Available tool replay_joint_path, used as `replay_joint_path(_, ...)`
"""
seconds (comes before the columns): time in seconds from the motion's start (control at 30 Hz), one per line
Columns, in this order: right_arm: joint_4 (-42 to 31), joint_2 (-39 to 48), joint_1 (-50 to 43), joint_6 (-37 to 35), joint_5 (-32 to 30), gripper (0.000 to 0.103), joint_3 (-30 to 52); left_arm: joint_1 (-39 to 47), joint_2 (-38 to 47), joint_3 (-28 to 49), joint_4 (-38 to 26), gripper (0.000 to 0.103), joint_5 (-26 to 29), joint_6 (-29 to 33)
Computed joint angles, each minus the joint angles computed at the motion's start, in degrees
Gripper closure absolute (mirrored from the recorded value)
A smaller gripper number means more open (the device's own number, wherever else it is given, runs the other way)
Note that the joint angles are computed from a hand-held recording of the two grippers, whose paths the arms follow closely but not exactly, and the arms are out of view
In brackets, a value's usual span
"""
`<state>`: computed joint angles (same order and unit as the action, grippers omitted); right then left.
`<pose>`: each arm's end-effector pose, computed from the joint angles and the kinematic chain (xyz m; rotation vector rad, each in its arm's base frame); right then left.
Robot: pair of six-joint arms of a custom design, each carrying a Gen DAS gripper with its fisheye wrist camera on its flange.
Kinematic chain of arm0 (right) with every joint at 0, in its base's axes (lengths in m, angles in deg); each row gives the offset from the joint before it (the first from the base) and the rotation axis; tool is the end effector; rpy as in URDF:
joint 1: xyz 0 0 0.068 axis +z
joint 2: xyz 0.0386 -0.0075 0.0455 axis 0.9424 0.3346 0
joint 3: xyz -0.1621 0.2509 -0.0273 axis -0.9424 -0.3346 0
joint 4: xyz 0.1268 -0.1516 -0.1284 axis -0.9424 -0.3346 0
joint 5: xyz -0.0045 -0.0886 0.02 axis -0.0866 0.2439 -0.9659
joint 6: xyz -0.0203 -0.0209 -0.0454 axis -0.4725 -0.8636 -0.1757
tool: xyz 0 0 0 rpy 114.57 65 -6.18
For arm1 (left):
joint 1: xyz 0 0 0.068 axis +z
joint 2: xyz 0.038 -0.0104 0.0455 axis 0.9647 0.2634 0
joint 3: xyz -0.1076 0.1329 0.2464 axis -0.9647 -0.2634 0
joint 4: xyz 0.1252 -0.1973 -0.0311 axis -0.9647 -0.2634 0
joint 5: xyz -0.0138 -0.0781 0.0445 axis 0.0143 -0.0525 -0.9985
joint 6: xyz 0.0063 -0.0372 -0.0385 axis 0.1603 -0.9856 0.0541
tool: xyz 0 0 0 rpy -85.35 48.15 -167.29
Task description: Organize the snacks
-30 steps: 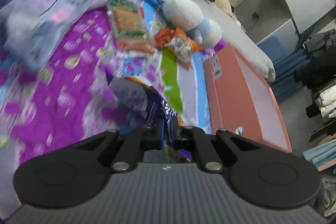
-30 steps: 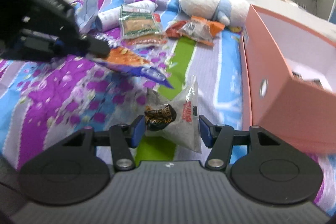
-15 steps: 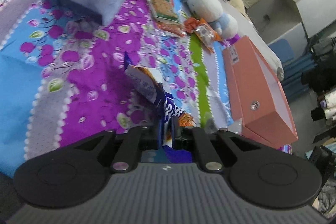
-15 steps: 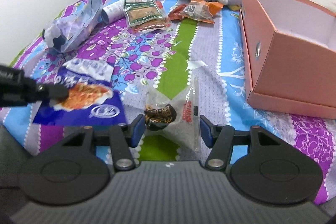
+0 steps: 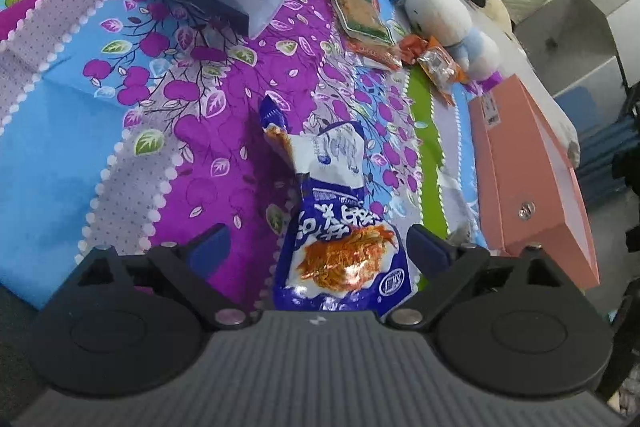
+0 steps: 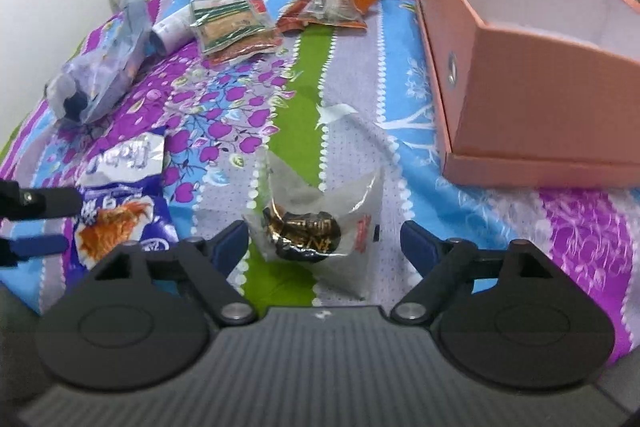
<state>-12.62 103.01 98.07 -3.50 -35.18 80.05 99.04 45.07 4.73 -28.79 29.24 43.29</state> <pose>0.2236 0.1086 0.1283 0.1558 2.4322 0.1996 0.2599 0.0949 0.1359 -0.3389 2.5099 -0.6646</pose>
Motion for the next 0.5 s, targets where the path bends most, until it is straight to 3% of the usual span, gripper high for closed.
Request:
replay_joint_path(0.3, 5.36, 3.41, 1.51, 3.16, 3.60, 0.021, 0.49, -6.79, 0.33, -1.81, 8.45, 0.006, -6.00, -8.55)
replay_joint_path(0.4, 5.49, 4.64, 1.60, 2.83, 3.47, 0.026, 1.54, -9.00, 0.75, -2.50, 11.16, 0.006, -8.23, -9.51)
replay_joint_path(0.43, 5.23, 4.41, 2.02, 2.54, 4.28, 0.031, 1.75, -9.58, 1.01, -2.63, 11.84, 0.006, -9.03, -9.77)
replay_joint_path(0.47, 3.95, 4.18, 2.49, 1.98, 5.63, 0.043, 2.38, -10.09, 1.29, -2.65, 12.25, 0.007, -9.71, -10.14)
replay_joint_path(0.5, 3.48, 3.87, 2.34, 1.08, 5.30, 0.043, 2.61, -10.45, 1.49, -2.91, 13.12, 0.007, -9.98, -10.23)
